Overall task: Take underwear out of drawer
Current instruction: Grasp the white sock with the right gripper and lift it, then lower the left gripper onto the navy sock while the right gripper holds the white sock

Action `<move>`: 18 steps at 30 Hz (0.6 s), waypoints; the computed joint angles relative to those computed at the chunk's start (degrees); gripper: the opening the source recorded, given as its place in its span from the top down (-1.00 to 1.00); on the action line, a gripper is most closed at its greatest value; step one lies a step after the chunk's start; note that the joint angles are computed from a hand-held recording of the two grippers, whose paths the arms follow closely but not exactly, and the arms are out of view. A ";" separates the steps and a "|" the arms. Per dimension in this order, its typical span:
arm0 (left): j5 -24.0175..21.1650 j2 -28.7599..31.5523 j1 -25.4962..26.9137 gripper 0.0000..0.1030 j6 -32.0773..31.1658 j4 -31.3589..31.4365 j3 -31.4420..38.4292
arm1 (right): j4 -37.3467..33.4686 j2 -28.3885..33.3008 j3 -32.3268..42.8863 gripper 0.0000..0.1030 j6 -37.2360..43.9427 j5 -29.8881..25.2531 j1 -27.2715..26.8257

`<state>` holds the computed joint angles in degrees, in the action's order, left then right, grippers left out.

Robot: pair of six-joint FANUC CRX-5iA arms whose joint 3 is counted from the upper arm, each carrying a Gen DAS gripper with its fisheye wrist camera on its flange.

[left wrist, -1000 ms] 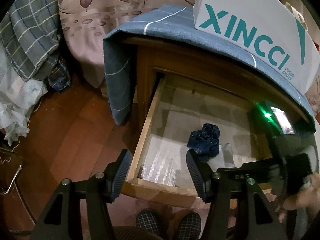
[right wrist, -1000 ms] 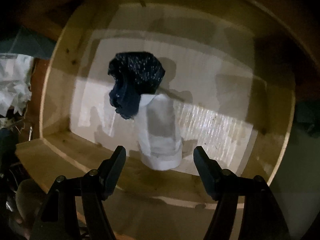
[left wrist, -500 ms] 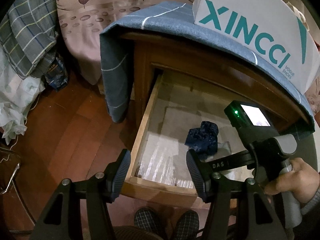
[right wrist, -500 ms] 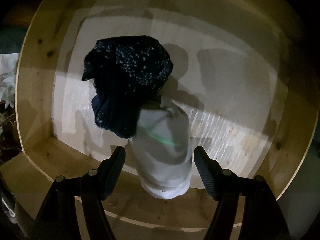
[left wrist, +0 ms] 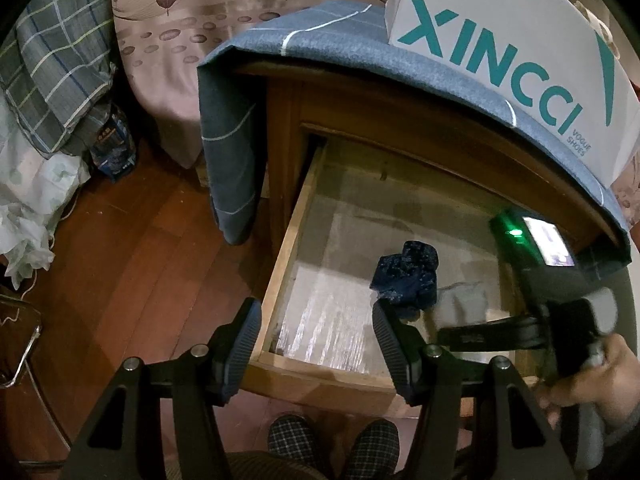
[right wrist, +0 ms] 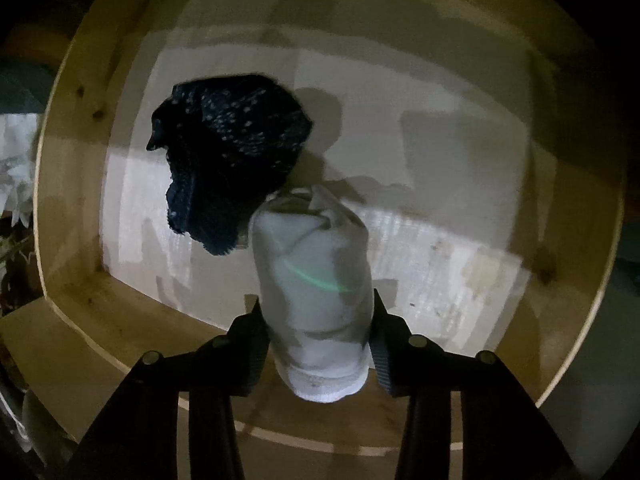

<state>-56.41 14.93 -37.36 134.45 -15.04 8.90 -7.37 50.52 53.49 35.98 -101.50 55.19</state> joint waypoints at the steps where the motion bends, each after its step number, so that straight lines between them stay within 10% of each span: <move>1: -0.17 0.06 -0.08 -0.15 -0.04 -0.06 0.09 | 1.05 -2.16 -3.48 0.21 -0.36 1.85 0.48; 18: -2.39 3.31 0.94 -0.15 -9.58 5.68 2.50 | 17.46 -24.73 -32.71 0.22 -14.36 21.49 5.98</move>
